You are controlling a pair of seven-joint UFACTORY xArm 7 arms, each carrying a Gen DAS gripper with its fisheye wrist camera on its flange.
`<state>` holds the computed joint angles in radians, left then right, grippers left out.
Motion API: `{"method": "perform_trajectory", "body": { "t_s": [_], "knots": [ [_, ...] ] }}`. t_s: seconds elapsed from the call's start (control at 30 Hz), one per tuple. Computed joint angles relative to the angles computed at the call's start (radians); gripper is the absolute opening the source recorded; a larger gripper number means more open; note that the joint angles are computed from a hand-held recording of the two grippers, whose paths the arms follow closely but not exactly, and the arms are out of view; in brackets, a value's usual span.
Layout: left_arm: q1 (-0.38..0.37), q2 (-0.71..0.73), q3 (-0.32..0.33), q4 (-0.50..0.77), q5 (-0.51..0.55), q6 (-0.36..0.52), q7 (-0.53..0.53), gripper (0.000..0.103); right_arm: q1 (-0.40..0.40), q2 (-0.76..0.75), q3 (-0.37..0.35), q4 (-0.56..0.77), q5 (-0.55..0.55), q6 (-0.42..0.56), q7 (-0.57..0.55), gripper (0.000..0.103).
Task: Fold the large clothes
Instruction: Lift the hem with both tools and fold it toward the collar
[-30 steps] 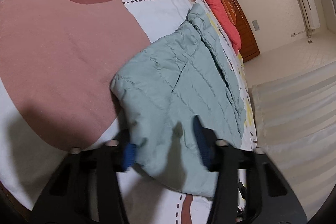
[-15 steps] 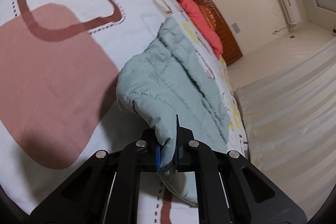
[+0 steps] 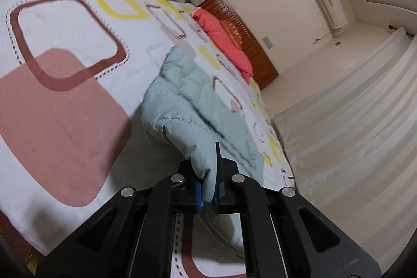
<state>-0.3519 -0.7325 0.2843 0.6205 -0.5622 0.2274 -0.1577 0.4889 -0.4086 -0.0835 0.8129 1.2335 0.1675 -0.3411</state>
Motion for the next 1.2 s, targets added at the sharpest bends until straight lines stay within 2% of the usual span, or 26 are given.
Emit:
{"method": "perform_trajectory", "body": {
  "t_s": [0.13, 0.27, 0.37, 0.47, 0.53, 0.6, 0.7, 0.77, 0.9, 1.0, 1.2],
  "knots": [
    [0.02, -0.071, -0.025, 0.009, 0.024, 0.021, -0.006, 0.005, 0.013, -0.049, -0.006, 0.001, 0.007, -0.009, -0.021, 0.004],
    [0.005, -0.062, -0.023, 0.055, 0.05, 0.007, 0.005, 0.005, 0.043, -0.045, -0.038, 0.041, 0.014, -0.018, -0.055, 0.004],
    [-0.038, 0.021, 0.014, 0.13, 0.051, -0.008, 0.034, 0.005, 0.053, 0.033, -0.07, 0.13, 0.071, 0.007, -0.124, 0.004],
    [-0.098, 0.151, 0.071, 0.243, 0.028, -0.024, 0.091, 0.005, 0.03, 0.15, -0.08, 0.25, 0.117, 0.042, -0.189, 0.004],
    [-0.141, 0.259, 0.121, 0.339, -0.017, -0.02, 0.138, 0.005, 0.001, 0.203, -0.072, 0.307, 0.116, 0.067, -0.189, 0.004],
    [-0.154, 0.359, 0.149, 0.426, -0.056, -0.01, 0.173, 0.005, -0.029, 0.315, -0.067, 0.421, 0.115, 0.089, -0.189, 0.004],
    [-0.152, 0.538, 0.183, 0.576, -0.113, 0.02, 0.227, 0.005, -0.082, 0.453, -0.05, 0.556, 0.073, 0.125, -0.14, 0.004],
    [-0.132, 0.676, 0.199, 0.693, -0.161, 0.067, 0.248, 0.005, -0.119, 0.569, -0.035, 0.669, -0.01, 0.149, -0.052, 0.004],
    [-0.049, 0.887, 0.179, 0.888, -0.227, 0.17, 0.24, 0.005, -0.159, 0.73, -0.028, 0.828, -0.129, 0.205, 0.096, 0.004],
    [0.014, 1.038, 0.154, 1.03, -0.204, 0.227, 0.198, 0.005, -0.183, 0.868, -0.032, 0.971, -0.235, 0.263, 0.232, 0.004],
    [0.104, 1.194, 0.098, 1.175, -0.127, 0.287, 0.123, 0.005, -0.224, 1.082, -0.024, 1.211, -0.402, 0.365, 0.425, 0.004]
  ]
}}
